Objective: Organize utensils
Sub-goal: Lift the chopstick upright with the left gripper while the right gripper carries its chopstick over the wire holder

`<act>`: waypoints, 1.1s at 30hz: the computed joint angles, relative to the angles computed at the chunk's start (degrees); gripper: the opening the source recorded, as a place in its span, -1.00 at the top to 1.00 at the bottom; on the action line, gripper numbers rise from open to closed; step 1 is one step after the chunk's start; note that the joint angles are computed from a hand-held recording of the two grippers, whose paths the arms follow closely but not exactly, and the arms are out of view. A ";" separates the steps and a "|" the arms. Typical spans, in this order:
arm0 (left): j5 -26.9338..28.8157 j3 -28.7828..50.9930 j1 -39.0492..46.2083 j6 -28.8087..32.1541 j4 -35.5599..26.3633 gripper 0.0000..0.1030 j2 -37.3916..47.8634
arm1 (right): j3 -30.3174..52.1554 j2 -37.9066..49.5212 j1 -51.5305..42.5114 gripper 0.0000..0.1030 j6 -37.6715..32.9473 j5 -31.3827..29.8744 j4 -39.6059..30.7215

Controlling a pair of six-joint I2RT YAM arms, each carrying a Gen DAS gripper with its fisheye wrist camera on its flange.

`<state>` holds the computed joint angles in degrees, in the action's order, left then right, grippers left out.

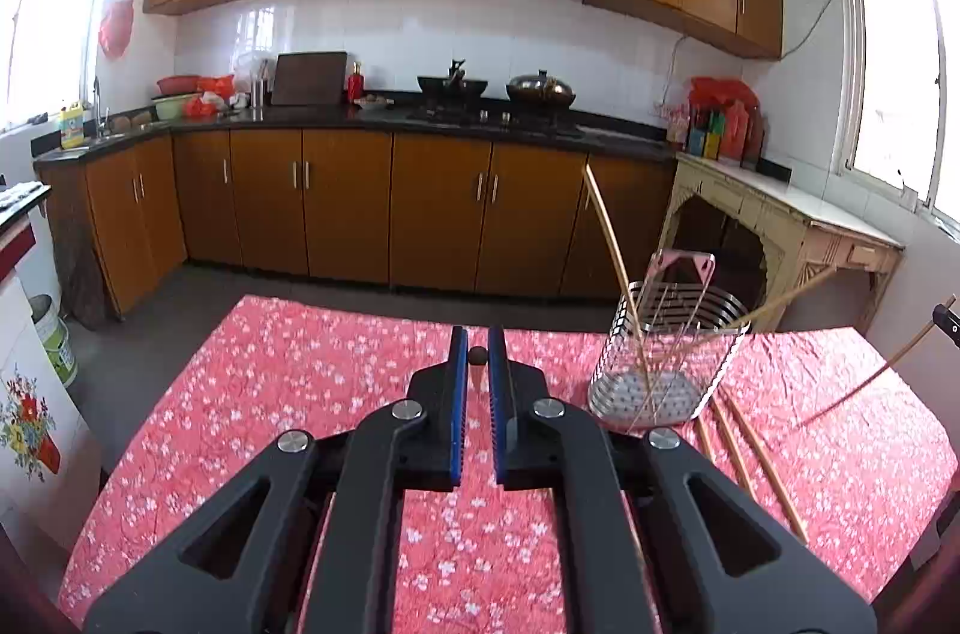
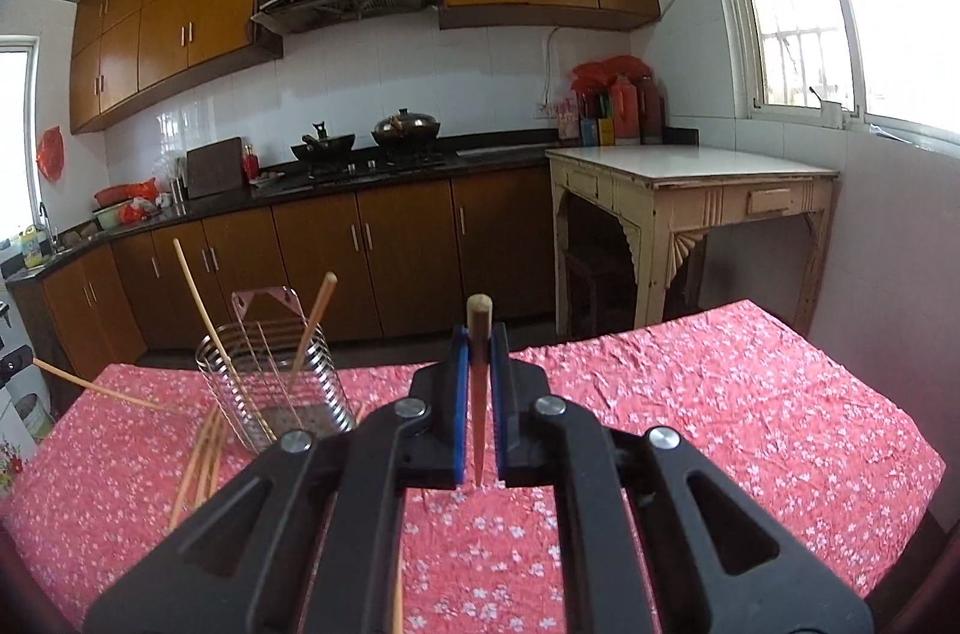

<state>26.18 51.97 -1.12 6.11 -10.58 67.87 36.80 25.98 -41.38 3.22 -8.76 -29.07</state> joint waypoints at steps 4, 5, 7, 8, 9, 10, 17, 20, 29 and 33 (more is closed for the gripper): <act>0.23 2.19 0.04 -0.74 -0.53 0.87 -0.14 | 3.05 0.69 -0.38 0.85 0.43 -2.44 -0.99; 0.32 2.92 0.16 -0.98 -0.64 0.87 -0.24 | 3.77 0.70 -0.44 0.85 0.51 -3.06 -1.31; 0.35 3.53 0.23 -1.17 -0.65 0.87 -0.54 | 4.80 0.35 -0.36 0.85 0.72 -4.13 -2.27; 0.53 4.13 0.41 -1.28 -0.79 0.87 -0.67 | 5.71 0.66 -1.02 0.85 0.90 -5.77 -2.84; 0.54 4.23 0.37 -1.28 -0.78 0.87 -0.85 | 6.48 0.95 -1.53 0.85 1.06 -7.16 -3.46; 0.58 4.72 0.42 -1.27 -1.04 0.87 -0.92 | 6.99 0.99 -1.71 0.85 1.19 -7.99 -4.03; 0.58 6.14 -0.10 -1.70 -1.76 0.87 -2.06 | 11.90 1.72 0.78 0.85 3.32 -12.87 -9.01; 0.59 7.79 -0.76 -2.70 -2.28 0.87 -1.90 | 14.94 2.58 6.75 0.85 5.11 -10.59 -9.81; -2.62 21.06 -8.13 -8.22 -4.63 0.87 1.55 | 24.32 13.07 34.52 0.85 7.61 13.72 -2.43; -6.16 26.88 -12.42 -11.52 -3.83 0.87 4.47 | 28.05 19.92 34.49 0.85 6.81 15.31 1.59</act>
